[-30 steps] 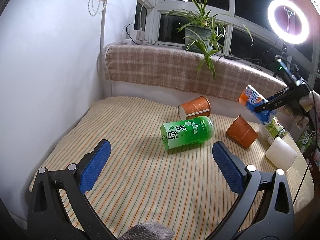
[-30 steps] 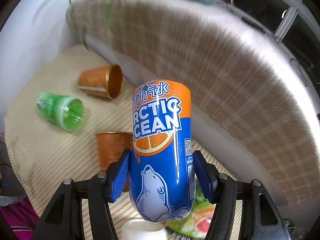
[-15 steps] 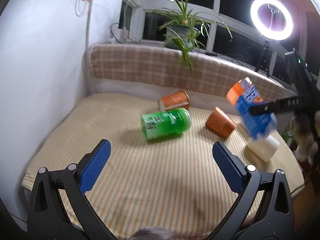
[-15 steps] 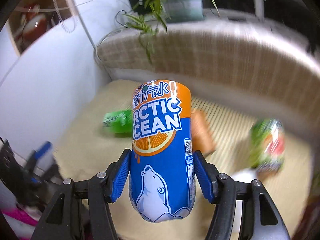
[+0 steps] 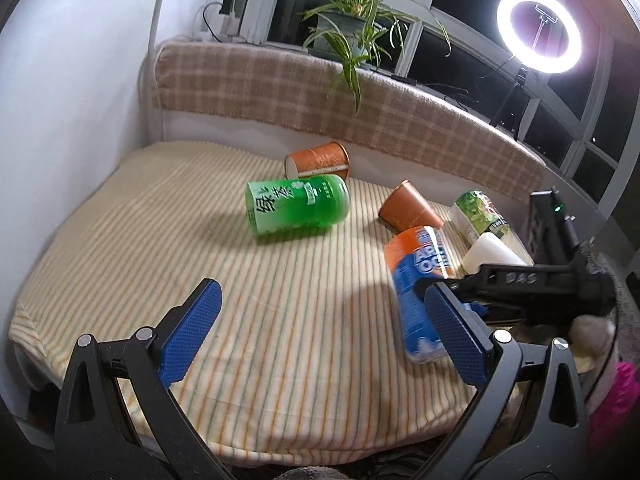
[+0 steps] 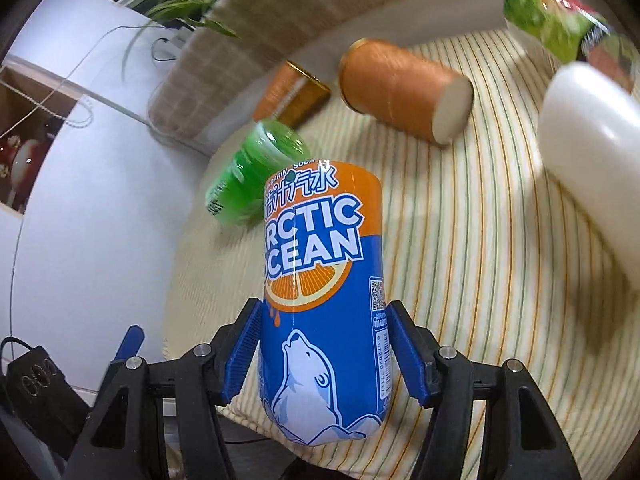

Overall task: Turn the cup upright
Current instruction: 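Lift the can with the right gripper and set it down near the left tool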

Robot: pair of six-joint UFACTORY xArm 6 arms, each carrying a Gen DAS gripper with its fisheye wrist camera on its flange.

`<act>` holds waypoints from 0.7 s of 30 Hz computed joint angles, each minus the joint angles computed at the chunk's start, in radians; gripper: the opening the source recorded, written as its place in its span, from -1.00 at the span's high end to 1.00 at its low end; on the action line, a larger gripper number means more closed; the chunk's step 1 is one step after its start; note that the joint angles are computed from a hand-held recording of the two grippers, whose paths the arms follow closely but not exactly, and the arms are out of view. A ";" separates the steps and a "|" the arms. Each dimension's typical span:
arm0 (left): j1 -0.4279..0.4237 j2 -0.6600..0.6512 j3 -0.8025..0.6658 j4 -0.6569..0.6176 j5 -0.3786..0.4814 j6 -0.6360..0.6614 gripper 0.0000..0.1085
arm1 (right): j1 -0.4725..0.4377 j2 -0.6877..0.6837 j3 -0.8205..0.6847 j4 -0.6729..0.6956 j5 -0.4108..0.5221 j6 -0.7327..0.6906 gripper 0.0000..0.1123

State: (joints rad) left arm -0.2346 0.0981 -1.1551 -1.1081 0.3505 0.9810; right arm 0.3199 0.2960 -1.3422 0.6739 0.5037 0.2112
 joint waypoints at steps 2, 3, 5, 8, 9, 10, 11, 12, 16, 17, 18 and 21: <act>0.004 0.003 -0.004 0.009 0.022 -0.014 -0.89 | 0.000 0.007 0.006 0.000 -0.009 0.011 -0.17; 0.002 0.003 -0.004 0.010 0.023 -0.015 -0.89 | 0.000 0.008 0.008 0.006 -0.011 0.011 -0.18; 0.004 0.004 -0.007 0.015 0.041 -0.021 -0.89 | 0.001 0.007 0.012 0.011 -0.021 0.013 -0.20; 0.018 0.017 -0.030 0.027 0.102 -0.047 -0.89 | 0.001 0.003 0.020 -0.002 -0.030 0.005 -0.28; 0.021 0.022 -0.037 0.031 0.115 -0.056 -0.89 | 0.003 -0.025 0.054 0.007 -0.041 -0.009 -0.36; 0.025 0.028 -0.049 0.036 0.139 -0.065 -0.89 | 0.005 -0.036 0.065 0.015 -0.053 -0.024 -0.41; 0.028 0.034 -0.058 0.041 0.156 -0.071 -0.89 | 0.008 -0.050 0.079 0.025 -0.067 -0.044 -0.49; 0.031 0.041 -0.071 0.048 0.176 -0.077 -0.88 | 0.011 -0.081 0.110 0.031 -0.083 -0.057 -0.52; 0.049 0.093 -0.151 0.079 0.303 -0.139 -0.81 | 0.022 -0.199 0.236 -0.014 -0.175 -0.037 -0.53; 0.053 0.110 -0.177 0.084 0.343 -0.159 -0.80 | 0.024 -0.236 0.276 -0.048 -0.198 -0.006 -0.55; 0.056 0.127 -0.201 0.091 0.375 -0.176 -0.80 | 0.024 -0.263 0.305 -0.070 -0.211 0.015 -0.55; 0.058 0.199 -0.300 0.120 0.482 -0.242 -0.75 | 0.021 -0.367 0.423 -0.172 -0.257 0.128 -0.55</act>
State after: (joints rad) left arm -0.1767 0.2969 -1.4552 -0.9878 0.8326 0.7388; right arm 0.3406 -0.0714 -0.9195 0.5022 0.2463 0.3388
